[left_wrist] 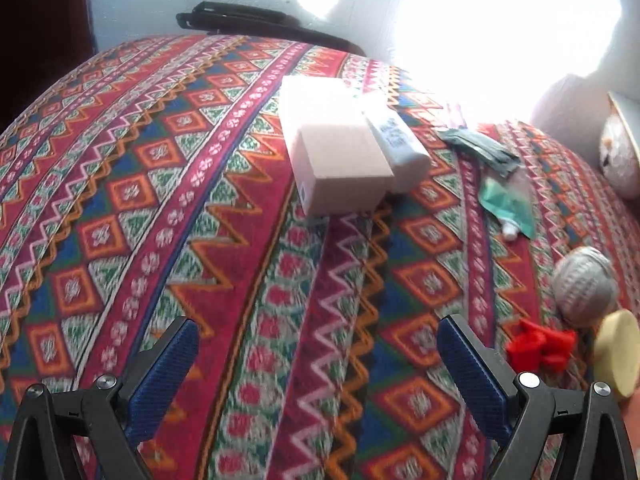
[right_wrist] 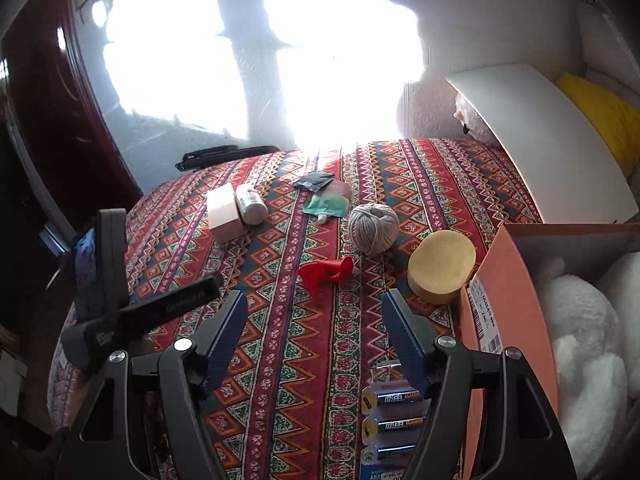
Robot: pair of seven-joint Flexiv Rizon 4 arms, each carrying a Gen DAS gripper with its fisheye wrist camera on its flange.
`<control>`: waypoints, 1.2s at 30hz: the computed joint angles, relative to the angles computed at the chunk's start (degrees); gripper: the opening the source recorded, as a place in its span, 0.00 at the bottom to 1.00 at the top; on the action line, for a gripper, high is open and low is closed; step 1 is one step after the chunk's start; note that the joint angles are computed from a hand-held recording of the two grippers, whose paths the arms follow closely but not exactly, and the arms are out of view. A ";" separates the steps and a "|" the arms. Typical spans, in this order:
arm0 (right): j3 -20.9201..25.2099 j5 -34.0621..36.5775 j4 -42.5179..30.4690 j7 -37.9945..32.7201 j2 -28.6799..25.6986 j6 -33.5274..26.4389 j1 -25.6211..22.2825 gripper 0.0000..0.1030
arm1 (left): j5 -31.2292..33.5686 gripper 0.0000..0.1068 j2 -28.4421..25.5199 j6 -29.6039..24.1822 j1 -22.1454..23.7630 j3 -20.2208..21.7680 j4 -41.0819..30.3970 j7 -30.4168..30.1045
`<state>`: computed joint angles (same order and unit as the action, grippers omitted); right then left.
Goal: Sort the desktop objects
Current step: 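Move both tools back over the pink box and white bottle, then grasp the pink box with the left tool while the right tool grasps the white bottle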
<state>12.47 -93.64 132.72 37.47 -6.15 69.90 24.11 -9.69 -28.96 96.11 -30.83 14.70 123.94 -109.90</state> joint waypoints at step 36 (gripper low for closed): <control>-11.10 44.09 -29.70 -46.16 -31.24 12.72 12.55 0.43 | 3.50 0.49 2.88 4.09 21.05 -14.32 2.48 9.08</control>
